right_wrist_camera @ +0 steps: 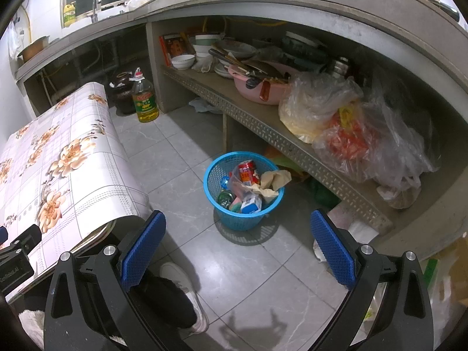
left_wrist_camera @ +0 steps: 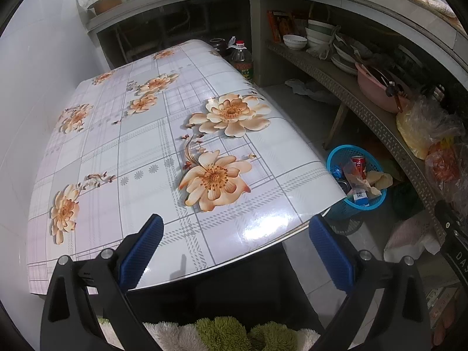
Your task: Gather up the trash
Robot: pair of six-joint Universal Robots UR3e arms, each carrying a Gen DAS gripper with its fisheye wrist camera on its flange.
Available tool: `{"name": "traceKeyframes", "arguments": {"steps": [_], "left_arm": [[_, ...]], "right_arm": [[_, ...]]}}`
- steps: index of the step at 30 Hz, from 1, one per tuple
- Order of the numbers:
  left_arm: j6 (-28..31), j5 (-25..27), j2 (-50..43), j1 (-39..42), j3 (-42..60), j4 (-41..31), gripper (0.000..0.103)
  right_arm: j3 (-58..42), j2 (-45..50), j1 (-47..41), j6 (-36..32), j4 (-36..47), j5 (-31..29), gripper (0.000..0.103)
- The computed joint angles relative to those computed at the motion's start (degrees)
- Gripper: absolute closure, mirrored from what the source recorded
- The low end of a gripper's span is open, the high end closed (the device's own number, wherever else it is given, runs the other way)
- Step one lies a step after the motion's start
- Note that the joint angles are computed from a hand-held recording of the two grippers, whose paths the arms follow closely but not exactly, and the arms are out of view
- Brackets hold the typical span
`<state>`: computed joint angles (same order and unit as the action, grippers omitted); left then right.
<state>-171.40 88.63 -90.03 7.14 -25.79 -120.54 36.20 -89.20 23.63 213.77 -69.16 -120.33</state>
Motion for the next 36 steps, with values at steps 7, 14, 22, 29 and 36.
{"name": "traceKeyframes", "arguments": {"steps": [7, 14, 22, 29, 36], "left_arm": [[-0.3, 0.2, -0.6, -0.3, 1.1, -0.8, 0.006], [-0.1, 0.1, -0.5, -0.1, 0.9, -0.7, 0.006], [-0.1, 0.0, -0.4, 0.0, 0.9, -0.8, 0.006], [0.3, -0.3, 0.2, 0.5, 0.1, -0.7, 0.006], [0.2, -0.4, -0.4, 0.5, 1.0, -1.3, 0.006]], "right_arm": [[-0.1, 0.0, -0.2, -0.3, 0.2, 0.3, 0.008], [-0.1, -0.2, -0.4, -0.4, 0.1, 0.4, 0.008], [-0.1, -0.1, -0.3, -0.2, 0.1, 0.4, 0.008], [0.0, -0.1, 0.2, 0.3, 0.2, 0.1, 0.008], [0.0, 0.0, 0.2, 0.3, 0.2, 0.1, 0.008]]}}
